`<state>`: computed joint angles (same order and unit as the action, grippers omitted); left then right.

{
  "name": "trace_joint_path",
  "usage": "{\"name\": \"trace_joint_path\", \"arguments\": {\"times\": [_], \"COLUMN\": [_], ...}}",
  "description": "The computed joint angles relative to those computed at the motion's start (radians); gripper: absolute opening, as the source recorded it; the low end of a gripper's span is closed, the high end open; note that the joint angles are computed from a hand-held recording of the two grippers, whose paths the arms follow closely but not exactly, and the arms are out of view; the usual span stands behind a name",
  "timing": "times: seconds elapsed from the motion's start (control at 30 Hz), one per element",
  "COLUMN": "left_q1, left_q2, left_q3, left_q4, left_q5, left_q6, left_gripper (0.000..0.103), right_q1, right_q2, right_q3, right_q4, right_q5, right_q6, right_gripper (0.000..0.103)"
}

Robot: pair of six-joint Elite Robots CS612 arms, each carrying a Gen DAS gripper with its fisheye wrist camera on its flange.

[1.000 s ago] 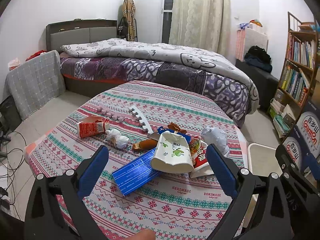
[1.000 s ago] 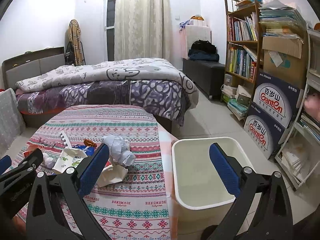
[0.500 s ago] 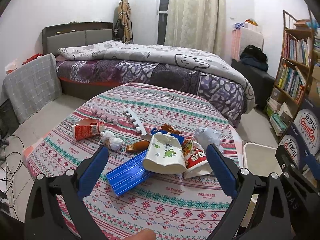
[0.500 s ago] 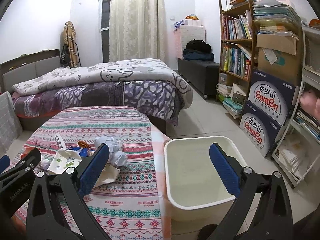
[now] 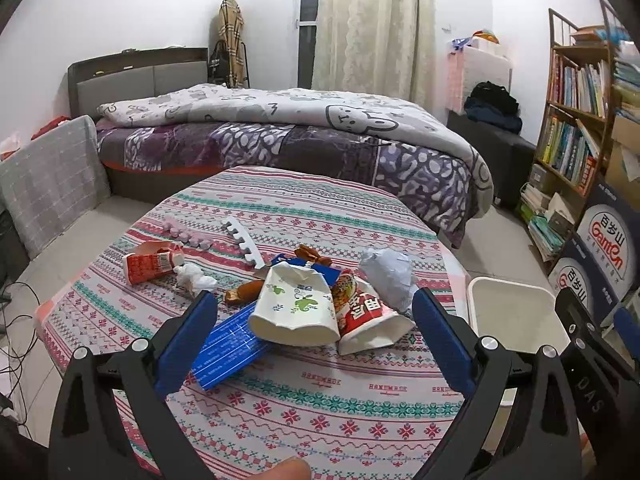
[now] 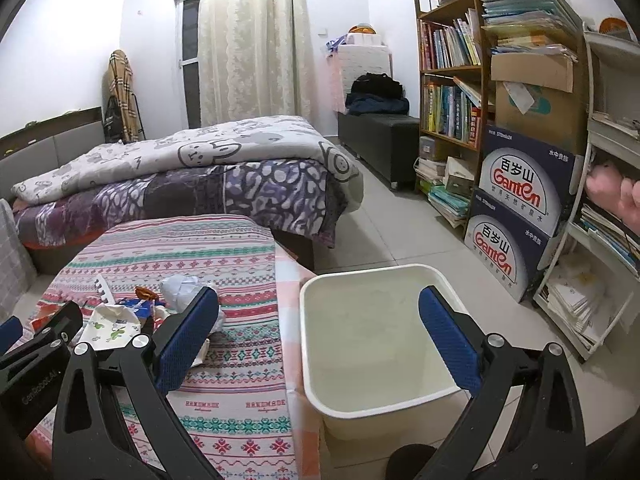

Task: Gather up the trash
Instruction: 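Move both tools toward the trash on the patterned table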

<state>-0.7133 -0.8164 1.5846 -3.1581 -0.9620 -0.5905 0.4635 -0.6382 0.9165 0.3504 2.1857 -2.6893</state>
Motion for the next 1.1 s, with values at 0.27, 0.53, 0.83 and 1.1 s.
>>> {"name": "trace_joint_path", "arguments": {"times": [0.27, 0.53, 0.83, 1.1], "left_q1": [-0.006, -0.008, -0.002, -0.002], "left_q2": [0.009, 0.013, 0.008, 0.009], "left_q3": [-0.010, -0.013, -0.016, -0.016], "left_q4": [-0.007, -0.019, 0.045, 0.053], "left_q5": [0.010, 0.019, -0.005, -0.004], "left_q6": [0.022, 0.031, 0.010, 0.010], "left_gripper": [0.095, 0.095, 0.095, 0.095], "right_q1": [-0.003, -0.005, -0.005, -0.005], "right_q2": [-0.013, -0.020, -0.015, -0.014], "right_q3": [0.029, 0.047, 0.039, 0.040], "right_q4": [-0.034, -0.051, -0.043, -0.042], "right_q5": [0.009, 0.012, 0.015, 0.011], "right_q6": [-0.005, -0.006, -0.008, -0.003], "right_gripper": [0.096, 0.096, 0.096, 0.096]}}
